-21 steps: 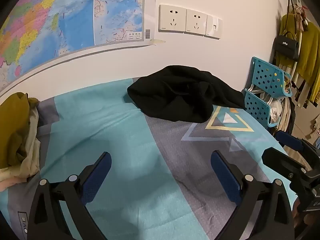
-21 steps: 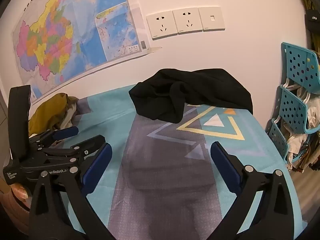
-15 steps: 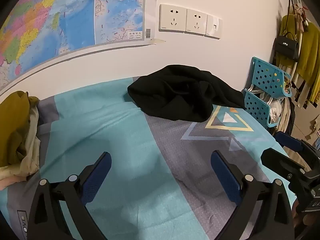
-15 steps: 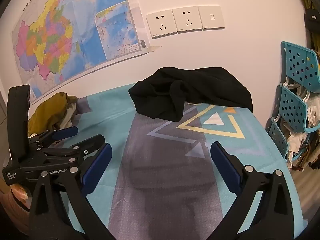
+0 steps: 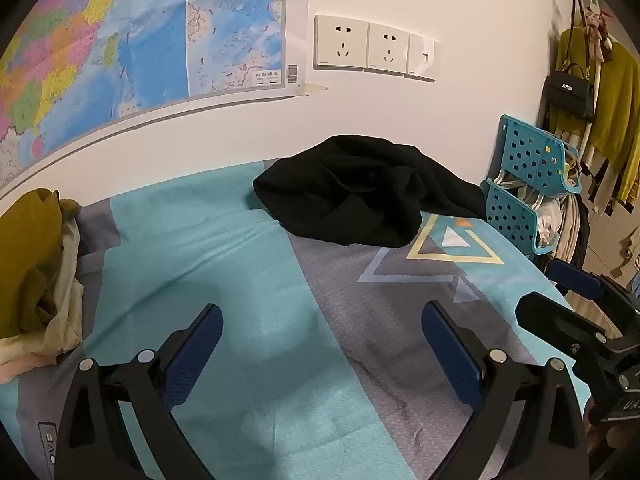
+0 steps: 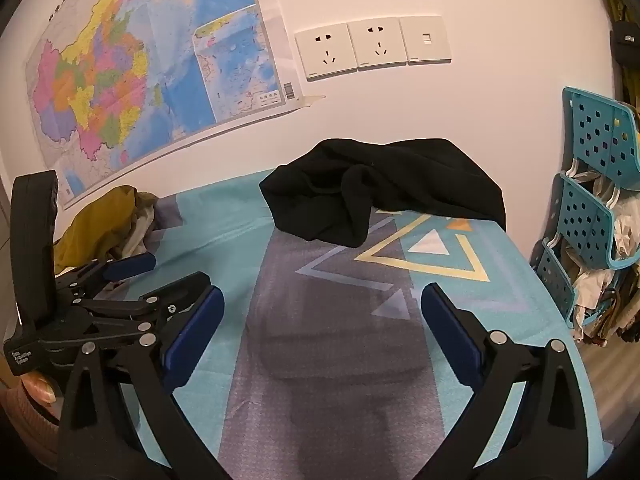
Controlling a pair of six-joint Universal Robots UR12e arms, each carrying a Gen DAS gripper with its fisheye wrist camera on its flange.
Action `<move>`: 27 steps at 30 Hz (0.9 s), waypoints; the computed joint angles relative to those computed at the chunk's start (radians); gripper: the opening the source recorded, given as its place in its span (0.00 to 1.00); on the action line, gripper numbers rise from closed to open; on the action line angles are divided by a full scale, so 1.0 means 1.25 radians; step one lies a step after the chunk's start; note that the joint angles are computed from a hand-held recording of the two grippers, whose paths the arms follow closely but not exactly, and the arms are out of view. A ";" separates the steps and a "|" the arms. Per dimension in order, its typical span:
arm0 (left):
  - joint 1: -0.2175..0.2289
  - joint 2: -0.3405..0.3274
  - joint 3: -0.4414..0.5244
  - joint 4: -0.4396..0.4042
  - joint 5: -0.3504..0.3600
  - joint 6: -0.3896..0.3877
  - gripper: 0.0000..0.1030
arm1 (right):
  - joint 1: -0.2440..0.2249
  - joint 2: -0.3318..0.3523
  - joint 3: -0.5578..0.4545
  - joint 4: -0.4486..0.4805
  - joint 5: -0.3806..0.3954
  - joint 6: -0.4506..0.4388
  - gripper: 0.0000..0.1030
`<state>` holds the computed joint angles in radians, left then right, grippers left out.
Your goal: Fold large clothes
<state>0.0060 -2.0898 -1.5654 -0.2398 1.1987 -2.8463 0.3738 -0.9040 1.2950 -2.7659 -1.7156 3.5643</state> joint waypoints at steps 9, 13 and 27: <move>-0.001 0.003 -0.002 -0.001 -0.003 -0.001 0.93 | 0.001 -0.001 0.001 -0.001 -0.003 -0.004 0.94; 0.000 0.003 -0.003 0.001 -0.006 -0.002 0.93 | 0.001 -0.002 0.001 -0.001 -0.004 -0.005 0.94; 0.001 0.004 -0.005 -0.004 -0.008 -0.002 0.93 | 0.001 -0.003 0.002 -0.003 -0.003 -0.004 0.94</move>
<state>0.0069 -2.0847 -1.5723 -0.2453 1.1886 -2.8494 0.3752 -0.9072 1.2974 -2.7695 -1.7199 3.5592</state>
